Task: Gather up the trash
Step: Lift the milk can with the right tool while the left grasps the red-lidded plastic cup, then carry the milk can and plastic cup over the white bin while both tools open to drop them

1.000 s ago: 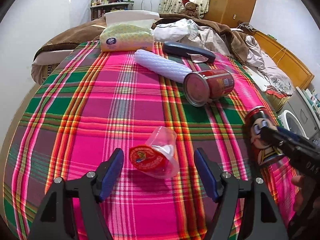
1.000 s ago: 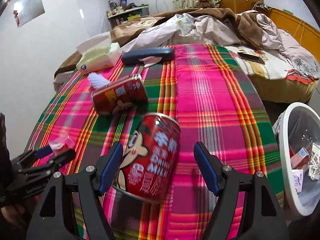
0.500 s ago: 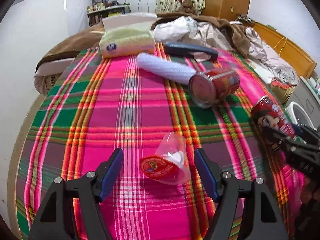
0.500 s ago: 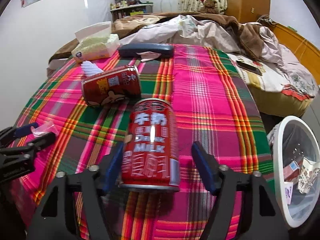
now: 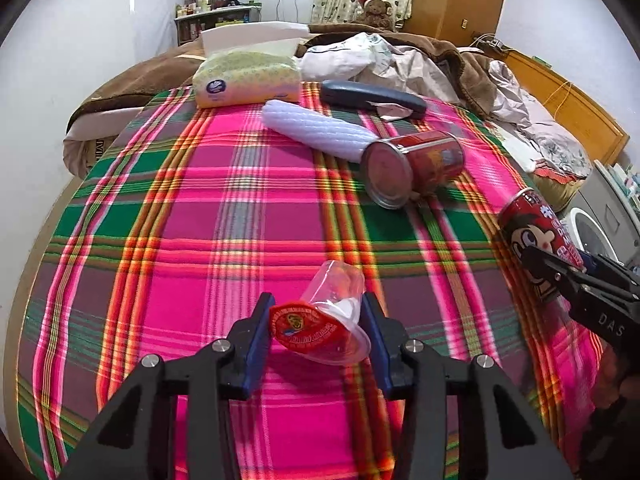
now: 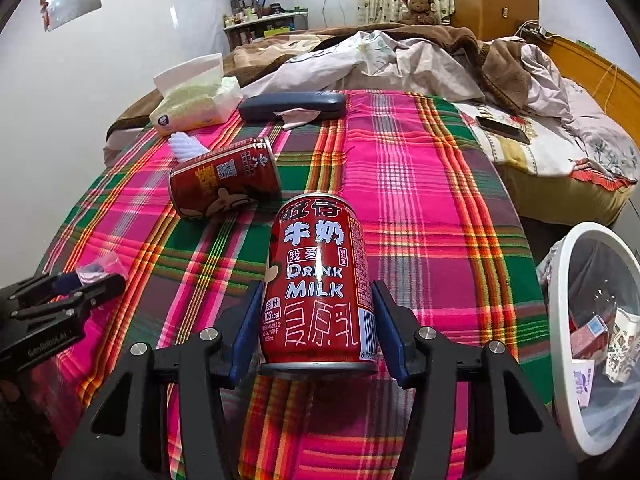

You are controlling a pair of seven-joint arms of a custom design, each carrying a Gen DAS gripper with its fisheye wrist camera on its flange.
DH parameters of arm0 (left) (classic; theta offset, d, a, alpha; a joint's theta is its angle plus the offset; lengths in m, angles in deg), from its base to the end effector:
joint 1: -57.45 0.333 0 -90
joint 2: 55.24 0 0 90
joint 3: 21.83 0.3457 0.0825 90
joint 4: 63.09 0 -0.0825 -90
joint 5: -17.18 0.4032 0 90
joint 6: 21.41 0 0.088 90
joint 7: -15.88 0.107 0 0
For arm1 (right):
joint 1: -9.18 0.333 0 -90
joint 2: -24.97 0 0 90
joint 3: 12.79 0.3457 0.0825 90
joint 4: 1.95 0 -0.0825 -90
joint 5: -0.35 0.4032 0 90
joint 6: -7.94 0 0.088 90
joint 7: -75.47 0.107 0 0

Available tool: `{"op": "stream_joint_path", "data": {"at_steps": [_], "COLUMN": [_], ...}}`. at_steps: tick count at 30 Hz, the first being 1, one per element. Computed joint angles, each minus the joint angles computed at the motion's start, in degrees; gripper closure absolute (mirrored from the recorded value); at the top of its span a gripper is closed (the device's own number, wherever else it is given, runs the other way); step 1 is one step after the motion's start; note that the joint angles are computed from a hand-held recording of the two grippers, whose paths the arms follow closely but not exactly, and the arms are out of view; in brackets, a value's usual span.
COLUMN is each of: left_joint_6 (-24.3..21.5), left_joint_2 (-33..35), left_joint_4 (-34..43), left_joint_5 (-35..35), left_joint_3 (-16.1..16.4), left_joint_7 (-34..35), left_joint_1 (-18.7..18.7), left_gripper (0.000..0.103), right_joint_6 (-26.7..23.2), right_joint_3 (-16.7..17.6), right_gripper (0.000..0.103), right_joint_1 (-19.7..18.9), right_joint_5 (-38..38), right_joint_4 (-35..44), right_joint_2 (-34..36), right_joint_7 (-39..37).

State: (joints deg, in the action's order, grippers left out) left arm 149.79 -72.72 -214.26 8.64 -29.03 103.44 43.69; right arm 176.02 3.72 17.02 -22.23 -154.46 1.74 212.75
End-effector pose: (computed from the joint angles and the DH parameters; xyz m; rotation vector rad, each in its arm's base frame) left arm 0.4310 -0.1552 0.4361 -1.7195 2.0831 -0.7893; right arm 0.3883 0.2066 0.4497 -1.7597 1.8030 -0.5444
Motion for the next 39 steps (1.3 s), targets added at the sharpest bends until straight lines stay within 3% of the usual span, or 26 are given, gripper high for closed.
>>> {"op": "stream_joint_path", "data": {"at_steps": [12, 21, 39], "left_joint_6": [0.03, 1.34, 3.24], "left_joint_2": [-3.76, -5.53, 0.08], "left_joint_4": [-0.66, 0.28, 6.99], "left_joint_5": [2.35, 4.77, 8.16], "left_joint_3": [-2.98, -4.97, -9.07], "left_joint_7": [-3.91, -6.47, -9.48], "left_joint_1": [-0.62, -3.16, -9.03], "left_gripper": [0.058, 0.058, 0.058], "right_joint_6": [1.55, 1.86, -2.02], "right_joint_3": [-1.57, -2.37, -5.39], "right_gripper": [0.049, 0.049, 0.049], "right_joint_1": [-0.14, -2.0, -7.04], "right_joint_5": [3.33, 6.46, 10.52], "right_joint_4": [-3.82, -7.84, -15.37], "right_joint_2": [-5.65, -12.8, -26.73], "right_joint_7": [-1.95, -4.75, -9.59]}}
